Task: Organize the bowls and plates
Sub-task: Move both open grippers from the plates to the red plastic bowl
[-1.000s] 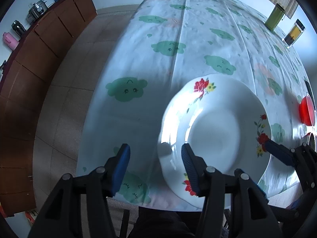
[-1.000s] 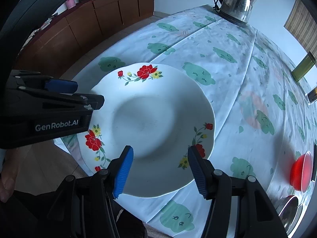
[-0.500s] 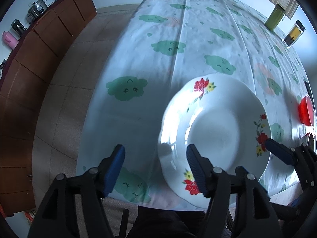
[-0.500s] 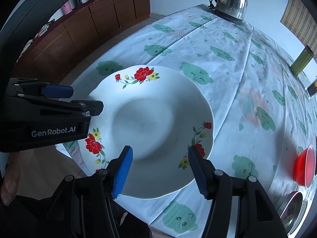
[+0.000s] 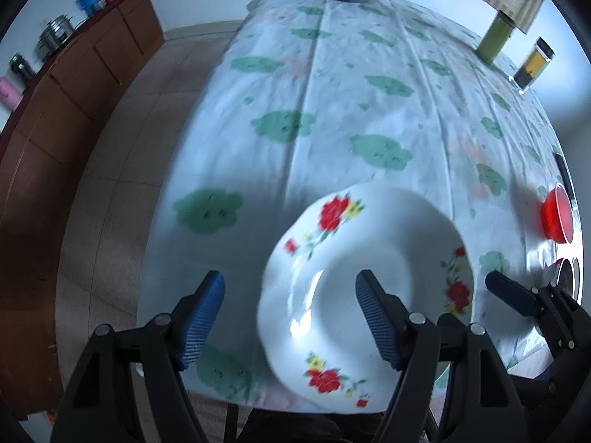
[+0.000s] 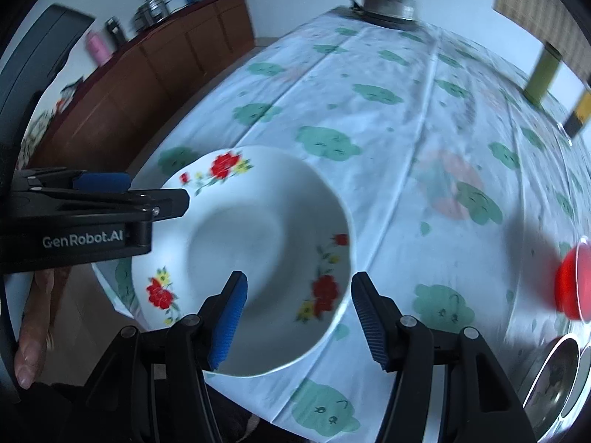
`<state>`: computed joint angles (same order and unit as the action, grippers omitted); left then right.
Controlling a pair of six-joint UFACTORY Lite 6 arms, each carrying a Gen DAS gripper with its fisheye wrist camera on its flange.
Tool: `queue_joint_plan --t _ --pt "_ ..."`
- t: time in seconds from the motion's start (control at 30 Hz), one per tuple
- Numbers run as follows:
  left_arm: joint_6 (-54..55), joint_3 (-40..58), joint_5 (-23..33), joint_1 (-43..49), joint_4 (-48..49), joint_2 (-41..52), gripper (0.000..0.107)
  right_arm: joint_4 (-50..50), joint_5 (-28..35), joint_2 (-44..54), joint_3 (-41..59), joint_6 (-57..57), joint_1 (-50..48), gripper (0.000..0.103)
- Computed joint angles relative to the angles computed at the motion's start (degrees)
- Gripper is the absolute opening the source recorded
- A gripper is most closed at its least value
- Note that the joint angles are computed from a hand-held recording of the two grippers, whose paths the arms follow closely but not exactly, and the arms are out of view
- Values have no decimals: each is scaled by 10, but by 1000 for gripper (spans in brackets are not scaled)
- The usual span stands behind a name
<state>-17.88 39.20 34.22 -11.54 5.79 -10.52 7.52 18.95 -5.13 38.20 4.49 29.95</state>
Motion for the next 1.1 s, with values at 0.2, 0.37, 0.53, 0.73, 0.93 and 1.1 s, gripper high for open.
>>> queue_joint_plan --t 0.2,0.37,0.53,0.73,0.93,1.1 --pt "48 66 -1 -39 -49 64 75 3 11 -24 -6 1 -60 61" --pt "25 107 0 -111 -48 109 75 23 27 -83 -44 -18 -104 61" --pt "-69 135 6 -199 -9 126 75 122 53 -149 -90 -168 -212 61" --pt "-191 217 49 -309 35 178 75 262 149 -193 -98 -442 -430 61" --pt "-236 359 86 -379 40 285 75 324 228 -138 -44 -642 -658 61" --pt "-238 530 136 -419 41 406 75 348 250 -30 39 -726 -786 61"
